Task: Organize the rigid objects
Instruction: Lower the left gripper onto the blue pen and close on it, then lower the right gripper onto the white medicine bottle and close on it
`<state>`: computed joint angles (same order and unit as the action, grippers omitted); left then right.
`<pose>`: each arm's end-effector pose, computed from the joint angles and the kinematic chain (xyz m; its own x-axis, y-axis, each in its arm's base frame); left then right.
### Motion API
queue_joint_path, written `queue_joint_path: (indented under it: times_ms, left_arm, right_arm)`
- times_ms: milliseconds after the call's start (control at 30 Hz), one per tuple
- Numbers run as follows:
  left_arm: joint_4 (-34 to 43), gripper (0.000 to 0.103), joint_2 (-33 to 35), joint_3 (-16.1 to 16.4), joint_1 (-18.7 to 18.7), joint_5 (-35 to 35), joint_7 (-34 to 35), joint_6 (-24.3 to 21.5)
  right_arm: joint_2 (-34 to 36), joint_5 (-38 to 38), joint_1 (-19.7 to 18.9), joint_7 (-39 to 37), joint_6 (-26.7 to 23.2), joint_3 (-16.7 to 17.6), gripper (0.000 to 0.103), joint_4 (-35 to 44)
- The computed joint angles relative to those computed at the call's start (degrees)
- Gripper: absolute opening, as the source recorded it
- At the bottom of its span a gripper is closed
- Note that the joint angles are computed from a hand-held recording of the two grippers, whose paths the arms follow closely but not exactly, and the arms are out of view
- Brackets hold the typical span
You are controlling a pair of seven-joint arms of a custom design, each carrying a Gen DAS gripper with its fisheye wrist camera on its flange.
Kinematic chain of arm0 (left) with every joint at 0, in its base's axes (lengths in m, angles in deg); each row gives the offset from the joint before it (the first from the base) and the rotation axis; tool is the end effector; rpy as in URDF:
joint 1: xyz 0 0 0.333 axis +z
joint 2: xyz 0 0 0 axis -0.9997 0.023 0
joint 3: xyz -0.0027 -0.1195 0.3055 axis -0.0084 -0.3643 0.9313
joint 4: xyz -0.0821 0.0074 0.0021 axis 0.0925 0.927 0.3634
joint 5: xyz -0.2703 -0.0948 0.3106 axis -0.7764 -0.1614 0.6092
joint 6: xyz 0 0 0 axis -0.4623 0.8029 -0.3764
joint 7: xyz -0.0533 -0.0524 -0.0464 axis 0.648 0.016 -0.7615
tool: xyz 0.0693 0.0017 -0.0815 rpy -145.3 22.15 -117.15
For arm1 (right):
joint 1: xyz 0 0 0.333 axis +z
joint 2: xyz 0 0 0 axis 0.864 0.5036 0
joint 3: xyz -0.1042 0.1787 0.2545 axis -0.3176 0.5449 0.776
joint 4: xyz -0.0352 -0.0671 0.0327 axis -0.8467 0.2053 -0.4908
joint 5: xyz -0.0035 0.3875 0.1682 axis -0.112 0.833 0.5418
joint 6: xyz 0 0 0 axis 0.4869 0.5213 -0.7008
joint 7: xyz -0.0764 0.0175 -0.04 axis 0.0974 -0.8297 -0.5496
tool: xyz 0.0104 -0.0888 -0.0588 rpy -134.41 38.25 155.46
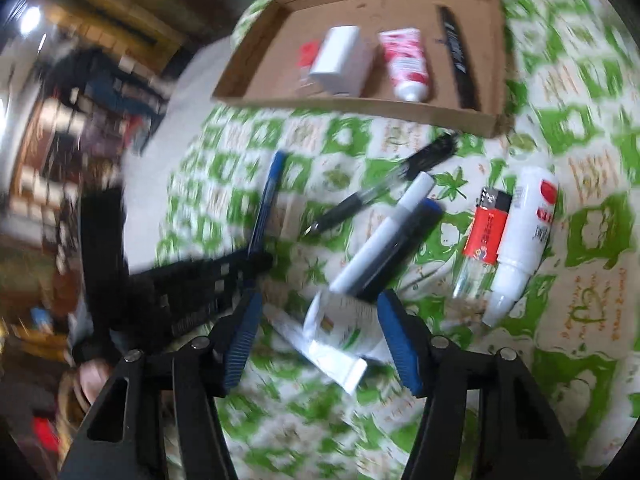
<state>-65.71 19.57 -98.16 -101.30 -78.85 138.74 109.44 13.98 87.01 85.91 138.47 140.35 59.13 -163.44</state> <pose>0.5265 -0.2626 0.4760 -0.6888 -0.6812 0.2481 -0.7244 0.6321 -0.2752 0.3911 0.2715 0.5167 -0.3950 -0.8382 -0.3761 -0.8190 0.5068 -0.2693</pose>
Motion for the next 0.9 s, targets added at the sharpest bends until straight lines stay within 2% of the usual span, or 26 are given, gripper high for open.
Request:
queue_joint_path:
  times_ms: [133, 200, 233, 267, 300, 367, 533, 633, 700, 800, 900]
  left_arm:
    - [0.4, 0.015, 0.4, 0.1, 0.1, -0.3, 0.1, -0.3]
    - [0.9, 0.015, 0.8, 0.1, 0.2, -0.2, -0.3, -0.7]
    - [1.6, 0.015, 1.4, 0.1, 0.2, 0.2, -1.0, -1.4]
    - [2.7, 0.015, 2.3, 0.1, 0.2, 0.7, -2.0, -2.7]
    - [4.1, 0.015, 3.3, 0.0, 0.3, 1.3, -3.0, -4.0]
    - [6.9, 0.015, 5.5, -0.2, 0.1, 2.8, -4.8, -6.0]
    - [11.9, 0.015, 9.4, -1.0, -1.3, 7.8, -7.4, -6.6]
    - [11.6, 0.015, 9.4, -1.2, -1.8, 8.9, -7.4, -4.5]
    - [9.3, 0.014, 7.9, -1.3, -1.8, 8.5, -6.2, -1.5]
    - [5.1, 0.010, 4.7, -1.2, -1.6, 6.8, -4.8, 2.8]
    - [3.6, 0.010, 2.8, -0.6, -0.8, 5.2, -3.0, 3.4]
  right_arm:
    - [3.5, -4.8, 0.4, -5.3, -11.0, 1.7, 0.061, 6.0]
    - [6.4, -5.3, 0.8, -8.1, -13.3, 1.8, 0.060, 7.9]
    - [8.0, -5.5, 1.0, -9.4, -14.4, 1.8, 0.057, 8.9]
    - [9.6, -6.7, 0.9, -9.7, -15.1, 2.3, 0.047, 9.8]
    - [10.4, -8.3, 0.5, -9.0, -15.1, 2.6, 0.047, 10.0]
    - [10.4, -10.6, -0.3, -6.7, -12.2, 2.6, 0.047, 9.3]
    - [10.0, -11.3, -2.4, -3.5, -5.4, 0.9, 0.046, 7.6]
    - [9.1, -8.8, -3.3, -2.3, 0.1, -0.6, 0.044, 4.7]
    - [7.9, -7.1, -3.6, -1.9, 3.8, -1.1, 0.043, 2.2]
    - [6.5, -6.1, -3.7, -1.1, 6.8, -0.9, 0.041, 0.5]
    - [5.0, -1.7, -2.1, -3.6, 10.9, -2.7, 0.039, -1.4]
